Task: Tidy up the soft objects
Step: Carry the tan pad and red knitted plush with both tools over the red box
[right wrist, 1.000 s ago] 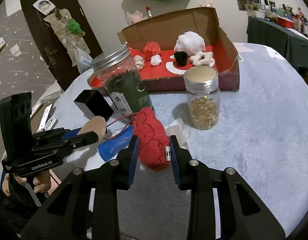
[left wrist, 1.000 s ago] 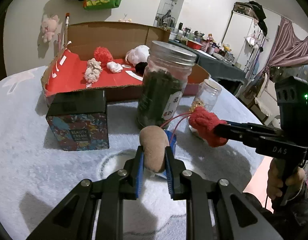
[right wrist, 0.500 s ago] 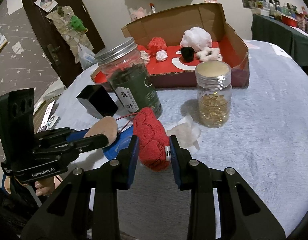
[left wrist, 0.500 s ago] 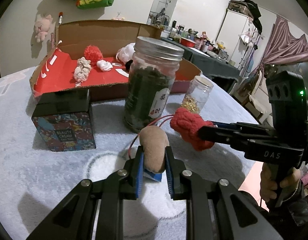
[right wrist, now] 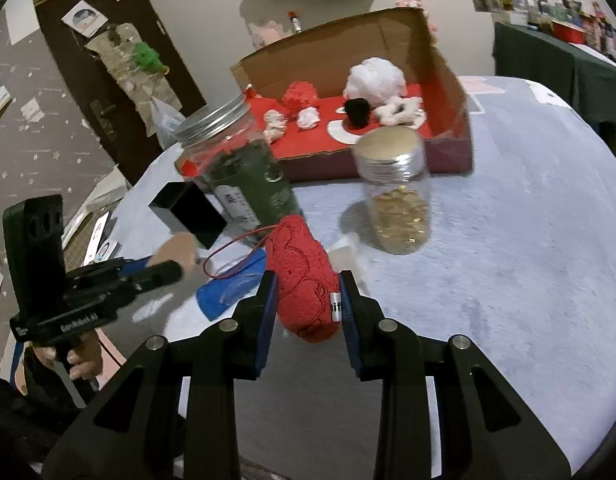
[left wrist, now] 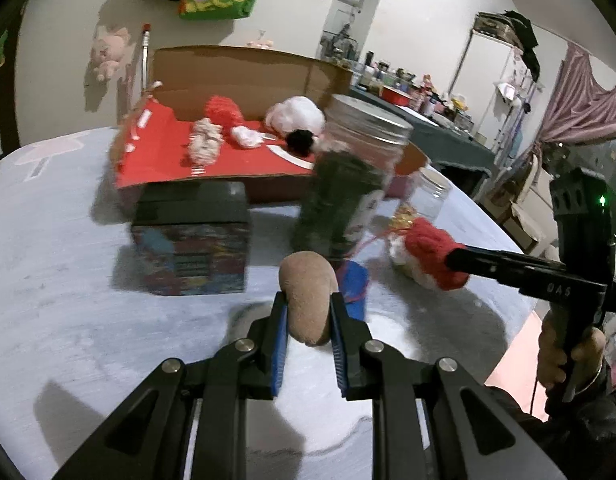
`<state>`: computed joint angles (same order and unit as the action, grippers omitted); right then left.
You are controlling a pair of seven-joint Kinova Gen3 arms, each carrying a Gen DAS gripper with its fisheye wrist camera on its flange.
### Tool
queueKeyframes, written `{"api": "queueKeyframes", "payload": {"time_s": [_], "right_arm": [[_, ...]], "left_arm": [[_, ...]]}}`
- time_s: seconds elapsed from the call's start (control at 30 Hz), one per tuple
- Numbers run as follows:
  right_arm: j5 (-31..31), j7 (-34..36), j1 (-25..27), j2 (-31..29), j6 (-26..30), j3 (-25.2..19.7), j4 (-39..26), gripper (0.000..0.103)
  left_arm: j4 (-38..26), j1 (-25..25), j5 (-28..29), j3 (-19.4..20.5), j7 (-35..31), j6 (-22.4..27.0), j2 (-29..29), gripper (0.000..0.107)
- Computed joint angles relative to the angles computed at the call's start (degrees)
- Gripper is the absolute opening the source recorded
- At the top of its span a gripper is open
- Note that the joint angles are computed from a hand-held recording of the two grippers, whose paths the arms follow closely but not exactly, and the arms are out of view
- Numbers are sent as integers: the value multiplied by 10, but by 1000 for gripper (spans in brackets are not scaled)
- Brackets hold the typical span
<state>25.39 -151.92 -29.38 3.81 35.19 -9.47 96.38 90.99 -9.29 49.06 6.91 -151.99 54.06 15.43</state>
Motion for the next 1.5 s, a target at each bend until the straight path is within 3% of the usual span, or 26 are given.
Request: {"api": "queueKeyframes", "payload": {"time_s": [0.43, 0.77, 1.13, 1.5], "right_arm": [[16, -37, 30, -40, 20, -12, 33, 29], [21, -34, 52, -53, 48, -19, 40, 29], [-12, 54, 75, -54, 76, -7, 24, 29], [-22, 170, 87, -26, 129, 6, -39, 29]], "left_arm": [[-3, -33, -19, -22, 17, -27, -3, 21], [-33, -59, -21, -9, 4, -19, 25, 21], [-91, -69, -35, 4, -1, 9, 69, 21], [-166, -67, -68, 23, 1, 34, 113, 21]]}}
